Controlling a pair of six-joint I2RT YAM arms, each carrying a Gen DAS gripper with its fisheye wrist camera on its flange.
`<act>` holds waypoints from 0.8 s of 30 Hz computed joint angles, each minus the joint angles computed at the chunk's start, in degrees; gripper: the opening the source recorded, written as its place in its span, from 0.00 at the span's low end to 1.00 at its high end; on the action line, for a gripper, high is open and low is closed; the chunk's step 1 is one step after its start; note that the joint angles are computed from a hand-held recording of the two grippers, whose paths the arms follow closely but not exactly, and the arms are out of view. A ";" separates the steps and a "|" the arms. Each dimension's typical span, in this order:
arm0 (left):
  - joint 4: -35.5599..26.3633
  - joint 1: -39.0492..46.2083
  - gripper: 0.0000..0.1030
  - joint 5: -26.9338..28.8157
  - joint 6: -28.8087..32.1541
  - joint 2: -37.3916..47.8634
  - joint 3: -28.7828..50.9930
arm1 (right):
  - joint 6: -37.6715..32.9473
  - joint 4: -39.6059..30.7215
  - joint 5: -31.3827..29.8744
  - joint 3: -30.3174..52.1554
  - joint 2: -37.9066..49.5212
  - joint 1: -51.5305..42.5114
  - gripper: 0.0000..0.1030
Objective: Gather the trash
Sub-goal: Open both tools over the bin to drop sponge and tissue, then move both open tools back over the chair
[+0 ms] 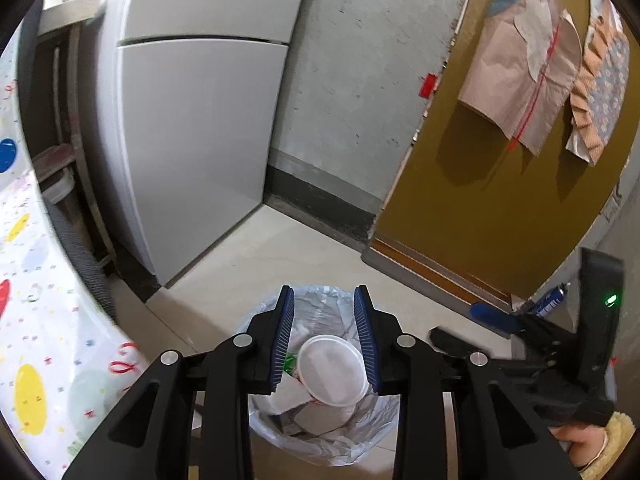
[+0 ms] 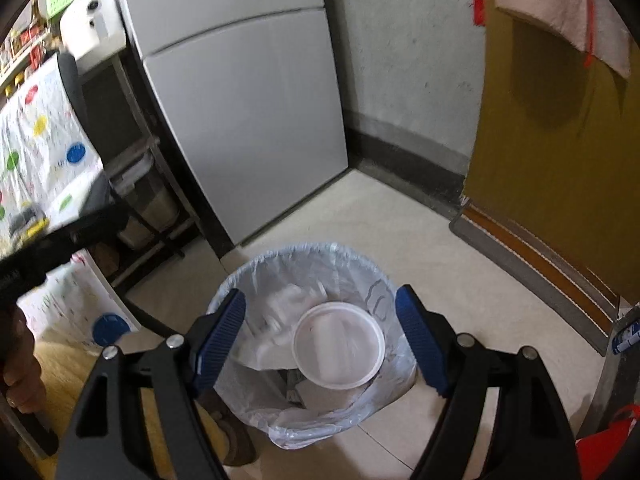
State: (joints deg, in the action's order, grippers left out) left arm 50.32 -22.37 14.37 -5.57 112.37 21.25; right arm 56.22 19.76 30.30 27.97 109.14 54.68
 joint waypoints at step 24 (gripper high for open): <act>-42.69 69.83 0.33 23.92 35.22 -44.53 -13.78 | -18.82 -16.54 -0.31 37.54 4.17 15.01 0.74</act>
State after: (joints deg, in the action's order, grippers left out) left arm 7.63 47.46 38.29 29.65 67.84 7.48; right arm 37.40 3.22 30.00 65.51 113.31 69.69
